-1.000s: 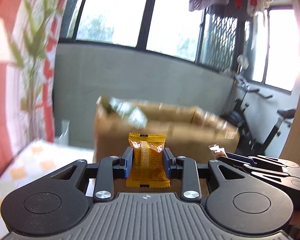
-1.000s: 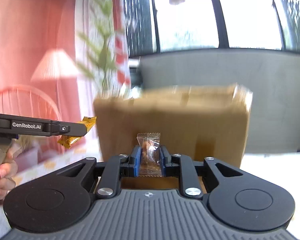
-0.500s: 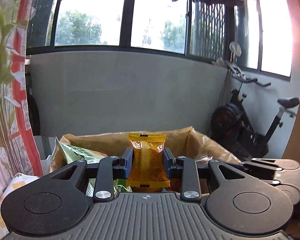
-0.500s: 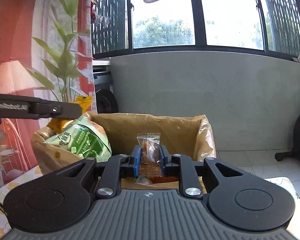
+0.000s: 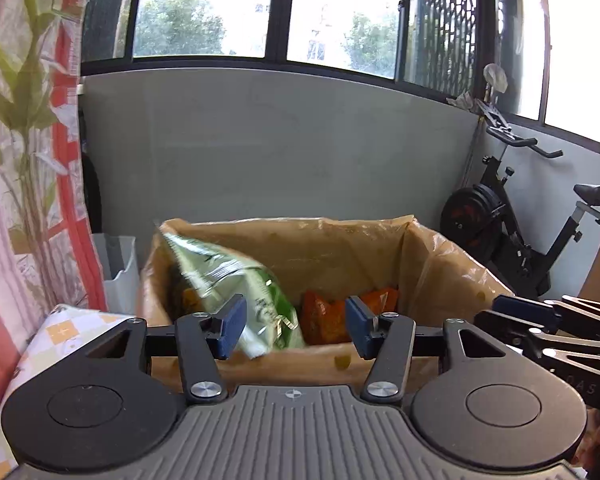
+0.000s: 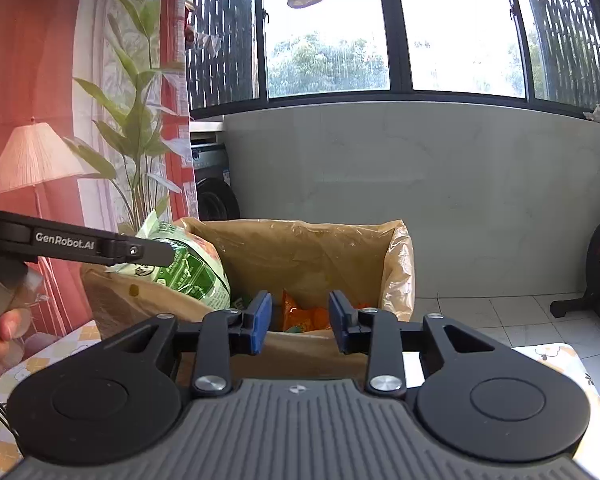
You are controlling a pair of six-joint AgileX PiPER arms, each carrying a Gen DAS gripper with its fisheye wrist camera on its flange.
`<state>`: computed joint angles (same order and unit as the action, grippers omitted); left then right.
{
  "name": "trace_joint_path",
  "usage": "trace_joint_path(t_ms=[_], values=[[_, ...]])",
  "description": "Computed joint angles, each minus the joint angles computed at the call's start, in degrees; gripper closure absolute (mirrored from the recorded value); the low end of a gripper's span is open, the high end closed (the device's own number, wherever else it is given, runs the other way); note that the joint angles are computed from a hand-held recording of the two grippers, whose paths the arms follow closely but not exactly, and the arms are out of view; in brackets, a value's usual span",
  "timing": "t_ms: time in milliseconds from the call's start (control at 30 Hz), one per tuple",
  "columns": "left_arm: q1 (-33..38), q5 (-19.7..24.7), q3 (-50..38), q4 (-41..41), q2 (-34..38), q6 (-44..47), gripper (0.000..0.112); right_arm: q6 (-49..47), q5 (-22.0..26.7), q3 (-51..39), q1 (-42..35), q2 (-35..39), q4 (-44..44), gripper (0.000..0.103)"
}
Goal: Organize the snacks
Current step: 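Carry both candies over the box and open both tools, then reach the left tool to the orange cake bar while the right tool reaches the cracker packet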
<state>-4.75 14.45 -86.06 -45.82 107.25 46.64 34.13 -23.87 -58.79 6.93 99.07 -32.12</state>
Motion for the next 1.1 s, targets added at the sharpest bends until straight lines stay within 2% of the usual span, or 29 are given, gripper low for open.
trace_joint_path(t_ms=[67,167,300,533,633,700,800,933,1000,1100], values=[[1.63,1.49,2.6,-3.44,-3.04,2.58,0.053,-1.18,-1.78,3.48,0.1,-2.15,1.07,0.067],[3.78,0.86,9.12,-19.69,-7.81,18.77,0.051,-3.27,-2.8,8.04,0.9,-5.31,2.55,0.067],[6.48,2.01,15.76,-34.05,-11.71,35.32,0.049,-4.44,-5.79,14.53,1.48,-8.6,5.06,0.065],[11.36,4.35,21.67,-44.68,-10.92,47.96,0.049,-3.43,-6.46,19.51,3.8,-5.68,8.75,0.065],[13.05,4.77,22.8,-49.32,-7.73,53.01,0.049,-1.28,-4.08,17.99,4.47,-1.2,7.65,0.065],[13.97,5.51,22.42,-48.95,-5.09,53.03,0.049,2.34,-2.11,16.51,4.48,1.63,5.36,0.063],[15.4,6.77,21.34,-48.21,-1.14,53.49,0.049,9.2,1.28,13.61,4.27,5.31,0.59,0.054],[15.9,7.56,18.21,-47.0,3.63,52.93,0.049,13.04,8.97,8.76,5.01,8.99,1.29,0.031],[15.84,7.83,17.12,-47.25,5.54,52.8,0.049,11.13,12.51,5.96,5.69,10.32,4.11,0.029],[15.59,8.77,15.87,-47.14,7.76,52.0,0.049,12.96,14.76,3.19,5.91,11.66,2.03,0.026]])
